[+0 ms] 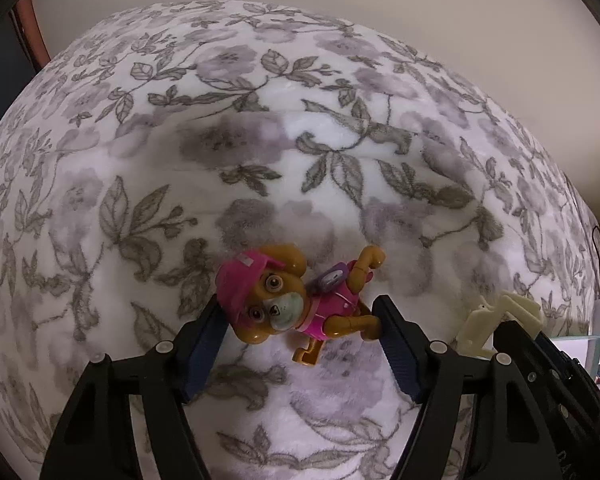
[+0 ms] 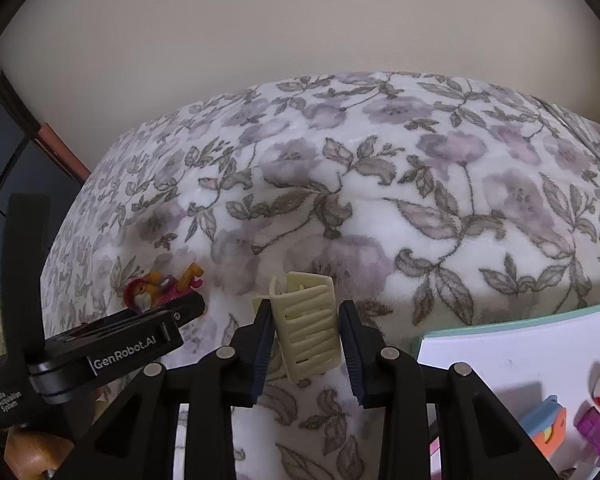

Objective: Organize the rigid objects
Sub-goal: 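Grasp the pink-helmet toy figure with the left gripper while the right grasps the cream clip, then release the toy figure into the tray with the left gripper while the right releases the cream clip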

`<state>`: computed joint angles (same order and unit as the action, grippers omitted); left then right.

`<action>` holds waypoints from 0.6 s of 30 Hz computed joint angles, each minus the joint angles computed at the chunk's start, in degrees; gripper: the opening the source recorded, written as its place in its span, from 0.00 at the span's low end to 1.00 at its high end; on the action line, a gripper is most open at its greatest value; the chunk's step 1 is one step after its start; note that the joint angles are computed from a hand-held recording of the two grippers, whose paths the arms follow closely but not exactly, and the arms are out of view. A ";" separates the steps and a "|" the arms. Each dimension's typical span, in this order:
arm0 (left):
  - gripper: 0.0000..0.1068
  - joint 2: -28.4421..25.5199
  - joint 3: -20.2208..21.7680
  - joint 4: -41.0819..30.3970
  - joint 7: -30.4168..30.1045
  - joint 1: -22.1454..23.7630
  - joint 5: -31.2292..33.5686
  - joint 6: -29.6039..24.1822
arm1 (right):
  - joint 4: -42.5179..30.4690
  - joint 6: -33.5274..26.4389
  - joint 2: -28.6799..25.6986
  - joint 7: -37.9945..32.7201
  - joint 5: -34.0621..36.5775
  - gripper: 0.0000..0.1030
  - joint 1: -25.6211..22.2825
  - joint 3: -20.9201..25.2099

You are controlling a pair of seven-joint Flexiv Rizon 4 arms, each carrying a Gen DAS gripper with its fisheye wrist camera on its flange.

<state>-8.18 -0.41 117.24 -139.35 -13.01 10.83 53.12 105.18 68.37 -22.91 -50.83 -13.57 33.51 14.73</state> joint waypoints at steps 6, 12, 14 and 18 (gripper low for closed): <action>0.68 2.79 -0.40 0.96 -1.58 -0.42 0.35 -1.89 | 1.30 -0.34 2.55 -0.59 1.05 0.33 -0.54 0.92; 0.68 5.37 -1.94 1.62 -2.91 -0.97 0.05 -2.68 | 4.59 -1.42 8.27 2.49 0.90 0.33 -0.71 0.71; 0.68 5.86 -2.76 0.81 -3.55 -1.49 0.94 -4.04 | 5.86 -1.55 10.25 3.48 0.97 0.33 -1.14 0.82; 0.68 7.25 -4.16 -0.97 -4.42 -2.69 3.23 -6.10 | 9.12 -1.58 14.56 4.71 3.12 0.33 -2.72 1.68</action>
<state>-0.93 -4.57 116.27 -143.77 -15.70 14.06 47.02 114.30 66.79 -8.36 -46.12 -10.44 30.79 16.41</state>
